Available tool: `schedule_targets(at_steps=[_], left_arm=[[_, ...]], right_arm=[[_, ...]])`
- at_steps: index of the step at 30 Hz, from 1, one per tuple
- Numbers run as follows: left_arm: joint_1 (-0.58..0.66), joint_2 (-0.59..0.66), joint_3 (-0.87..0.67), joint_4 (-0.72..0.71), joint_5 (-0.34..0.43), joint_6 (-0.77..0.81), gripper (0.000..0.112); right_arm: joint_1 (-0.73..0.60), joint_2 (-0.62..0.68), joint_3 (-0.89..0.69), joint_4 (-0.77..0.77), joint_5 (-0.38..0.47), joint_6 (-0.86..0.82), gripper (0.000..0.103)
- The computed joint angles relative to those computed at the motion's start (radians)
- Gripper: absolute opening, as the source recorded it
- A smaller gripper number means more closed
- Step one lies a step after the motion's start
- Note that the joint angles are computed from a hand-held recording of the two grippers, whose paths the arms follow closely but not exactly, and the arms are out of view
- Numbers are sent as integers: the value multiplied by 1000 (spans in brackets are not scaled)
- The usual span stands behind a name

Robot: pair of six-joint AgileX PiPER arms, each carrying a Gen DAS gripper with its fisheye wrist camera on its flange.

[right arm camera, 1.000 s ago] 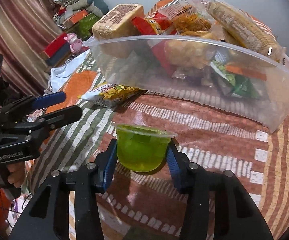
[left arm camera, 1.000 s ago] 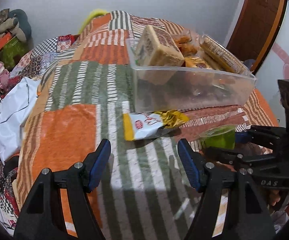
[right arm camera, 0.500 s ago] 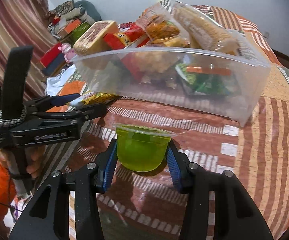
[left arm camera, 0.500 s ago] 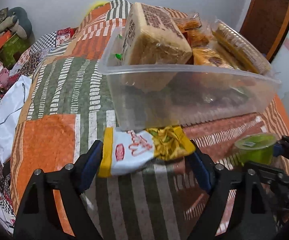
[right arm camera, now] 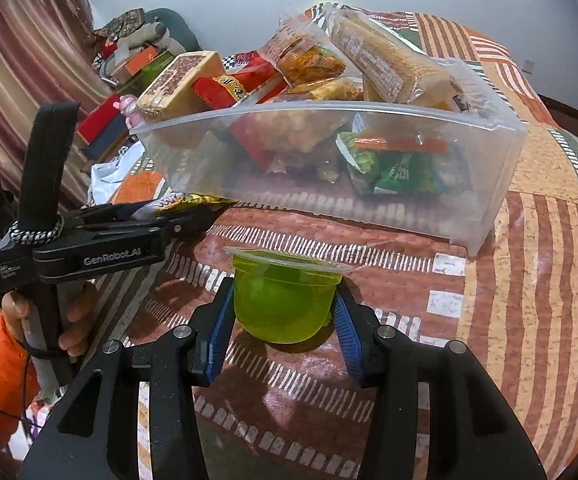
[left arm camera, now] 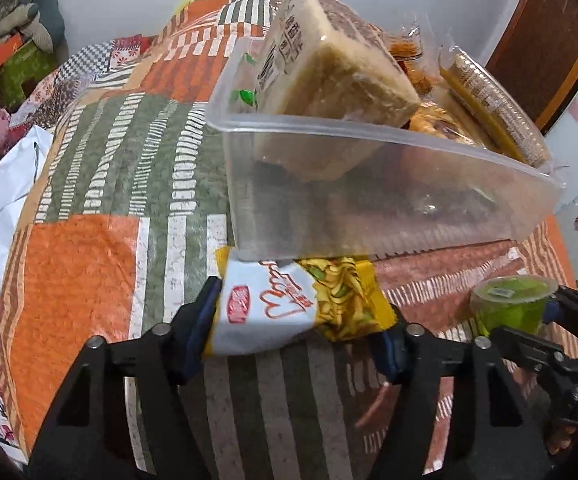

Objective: Organize snacks
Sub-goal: 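Lift the jelly cup and snack bag over the clear box and release them inside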

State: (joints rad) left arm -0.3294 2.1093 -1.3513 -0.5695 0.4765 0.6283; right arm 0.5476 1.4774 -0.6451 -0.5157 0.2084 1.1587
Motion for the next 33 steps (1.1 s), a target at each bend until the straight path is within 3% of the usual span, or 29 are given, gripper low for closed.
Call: schedule_targets(at_steps=[8, 17, 33], left_arm=[[1, -60, 89, -52, -20, 87, 54], [29, -158, 221, -189, -42, 265, 53], [15, -336, 292, -315, -30, 368, 53]], right_arm=[[6, -11, 2, -24, 15, 20, 44], [-1, -38, 15, -8, 18, 17, 44], [42, -163, -9, -199, 163, 182, 43]])
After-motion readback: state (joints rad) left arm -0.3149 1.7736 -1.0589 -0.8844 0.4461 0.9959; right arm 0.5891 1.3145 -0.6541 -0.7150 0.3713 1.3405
